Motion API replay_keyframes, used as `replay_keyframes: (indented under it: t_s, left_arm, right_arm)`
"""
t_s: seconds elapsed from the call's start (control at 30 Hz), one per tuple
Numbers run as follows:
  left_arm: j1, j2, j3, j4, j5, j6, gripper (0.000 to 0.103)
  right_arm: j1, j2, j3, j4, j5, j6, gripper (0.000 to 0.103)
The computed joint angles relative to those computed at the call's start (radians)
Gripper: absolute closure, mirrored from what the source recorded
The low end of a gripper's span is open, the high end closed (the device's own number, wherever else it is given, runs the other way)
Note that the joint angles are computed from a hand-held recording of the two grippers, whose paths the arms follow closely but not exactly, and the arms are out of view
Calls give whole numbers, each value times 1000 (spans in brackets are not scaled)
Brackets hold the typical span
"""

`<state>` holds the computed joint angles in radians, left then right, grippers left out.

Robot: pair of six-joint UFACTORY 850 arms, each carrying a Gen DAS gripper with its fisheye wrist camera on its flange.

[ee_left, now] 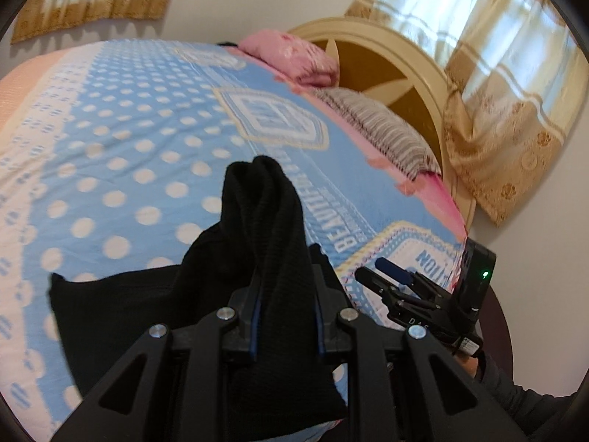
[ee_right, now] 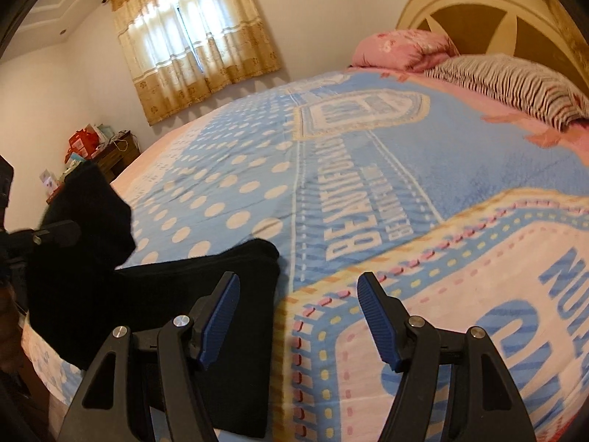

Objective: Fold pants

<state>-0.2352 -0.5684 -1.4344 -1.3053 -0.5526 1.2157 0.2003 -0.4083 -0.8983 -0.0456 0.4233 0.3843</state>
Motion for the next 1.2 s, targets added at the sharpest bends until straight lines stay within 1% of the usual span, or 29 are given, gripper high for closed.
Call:
replay_keyframes:
  t_s: [0.07,0.2,0.27,0.37,0.4,0.43,0.47,0.5,0.53,0.6,0.63,0.7,0.73,0.77,0.83,0.87,0.9,0.97,1.03,1.07,1.1,1.13,1.17,1.2]
  left_arm:
    - [-16,-19,-17,33,18,-26,81]
    - [-48,-58,-42,93,65,-72,81]
    - [-58,-72,-52,120,68,-93,81]
    - [-73,-75,-47,140,68,-95,75]
    - [-75,-72,-42,130,57,-79,73]
    - [-76,-69,-39,114,52,-61,68]
    - [-76,-60,-29,87,51,-31,64]
    - [-75,-41,-9,45,52,20,54]
    - [-74,-26,7,1,56,70,48]
    - [-66,18,56,-122,71,212,41]
    - [-62,32,72,-158,83,254,39]
    - [-49,61,109,-246,119,345,31]
    - [-40,73,128,-290,138,389,27]
    - [-32,78,138,-317,152,413,26]
    - [-17,86,162,-387,209,478,25]
    - [-13,88,173,-437,243,532,25]
    - [-12,90,186,-527,296,627,23]
    - [-7,85,196,-678,364,770,20]
    - [7,78,205,-751,384,823,17]
    - [15,74,208,-789,390,847,17]
    - [22,68,209,-792,391,836,14]
    - [27,64,212,-789,389,821,13]
    - [33,58,212,-779,386,803,12]
    - [37,50,211,-761,385,780,12]
  right_arm:
    - [-5,-7,-4,-31,-6,37,35]
    - [-11,-10,-2,-32,-1,59,35]
    - [-16,-13,-1,-31,1,74,35]
    - [-26,-18,0,-38,3,100,35]
    - [-29,-18,1,-40,7,105,35]
    - [-32,-19,2,-37,11,105,35]
    - [-35,-16,6,-32,18,106,35]
    - [-39,-13,11,-38,29,118,35]
    - [-46,-12,13,-52,37,137,35]
    - [-55,-7,19,-85,52,181,35]
    - [-63,-3,23,-129,63,229,35]
    - [-71,4,25,-210,78,315,35]
    - [-76,10,28,-287,95,384,35]
    - [-77,14,27,-353,107,434,35]
    - [-65,18,19,-467,112,498,35]
    - [-53,17,10,-515,99,519,35]
    - [-38,13,-3,-571,74,548,35]
    - [-16,3,-20,-647,45,599,35]
    - [9,-10,-40,-700,-3,635,35]
    - [20,-16,-48,-701,-30,634,35]
    - [27,-21,-54,-709,-44,640,40]
    - [31,-27,-59,-727,-47,654,67]
    - [35,-29,-63,-725,-58,652,81]
    - [38,-28,-64,-694,-72,626,85]
